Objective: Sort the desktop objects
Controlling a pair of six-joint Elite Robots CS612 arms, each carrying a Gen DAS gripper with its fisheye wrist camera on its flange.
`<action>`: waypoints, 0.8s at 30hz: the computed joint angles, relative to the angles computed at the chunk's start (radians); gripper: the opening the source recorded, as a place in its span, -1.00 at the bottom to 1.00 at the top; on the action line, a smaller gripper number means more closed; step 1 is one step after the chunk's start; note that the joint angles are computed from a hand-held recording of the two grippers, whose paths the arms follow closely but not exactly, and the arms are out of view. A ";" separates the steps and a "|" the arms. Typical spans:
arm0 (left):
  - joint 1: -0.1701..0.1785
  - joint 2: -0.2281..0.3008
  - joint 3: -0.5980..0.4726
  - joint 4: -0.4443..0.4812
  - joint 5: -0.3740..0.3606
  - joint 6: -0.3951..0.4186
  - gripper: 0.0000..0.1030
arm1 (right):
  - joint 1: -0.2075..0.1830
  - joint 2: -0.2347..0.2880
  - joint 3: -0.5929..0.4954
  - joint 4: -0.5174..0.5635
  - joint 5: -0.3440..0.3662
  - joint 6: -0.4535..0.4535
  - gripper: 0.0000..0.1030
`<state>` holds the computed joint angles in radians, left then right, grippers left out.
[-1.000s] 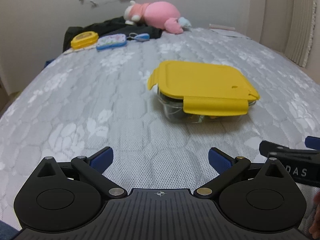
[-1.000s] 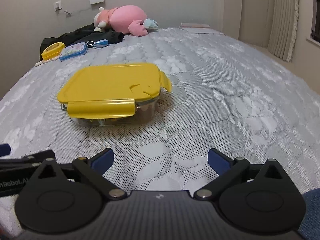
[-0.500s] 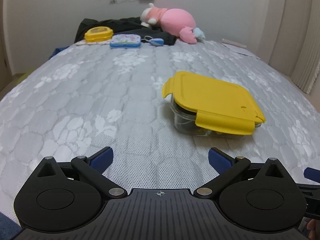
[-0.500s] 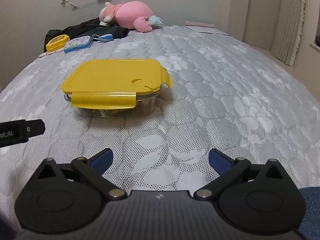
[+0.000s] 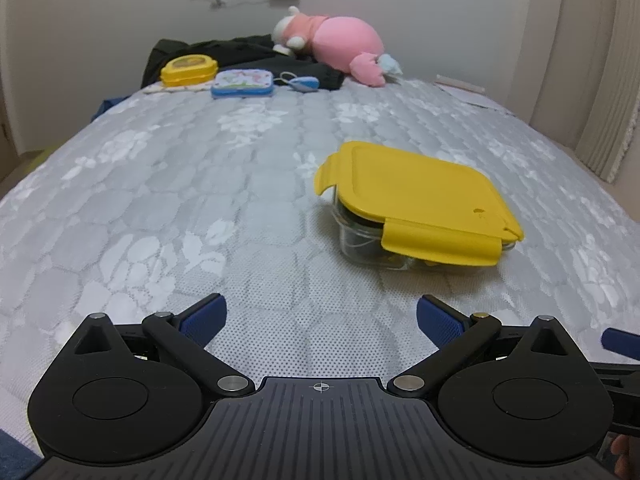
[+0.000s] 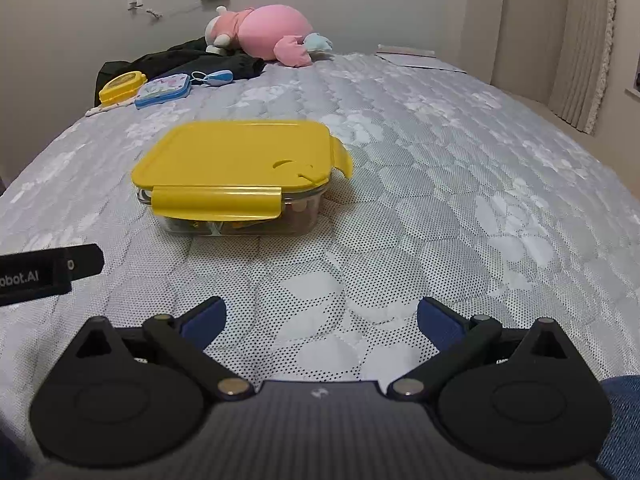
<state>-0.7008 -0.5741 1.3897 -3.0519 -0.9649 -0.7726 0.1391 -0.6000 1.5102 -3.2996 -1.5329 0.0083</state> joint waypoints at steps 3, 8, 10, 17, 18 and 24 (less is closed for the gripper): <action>-0.001 -0.001 0.005 -0.011 0.009 -0.013 1.00 | 0.000 0.000 0.001 -0.003 0.001 0.000 0.99; -0.002 0.000 -0.002 -0.004 0.009 0.003 1.00 | 0.000 -0.001 0.003 -0.008 0.001 -0.003 0.99; -0.007 0.003 -0.009 0.007 0.022 0.033 1.00 | 0.001 -0.001 0.003 -0.016 -0.004 -0.001 0.99; -0.023 0.004 -0.043 0.145 0.091 0.057 1.00 | -0.001 0.000 0.001 -0.013 -0.005 0.009 0.99; -0.022 0.004 -0.043 0.148 0.087 0.056 1.00 | -0.001 -0.001 0.001 -0.011 -0.003 0.008 0.99; -0.001 -0.005 -0.012 0.060 -0.027 0.003 1.00 | 0.000 -0.001 0.002 -0.011 -0.003 0.001 0.99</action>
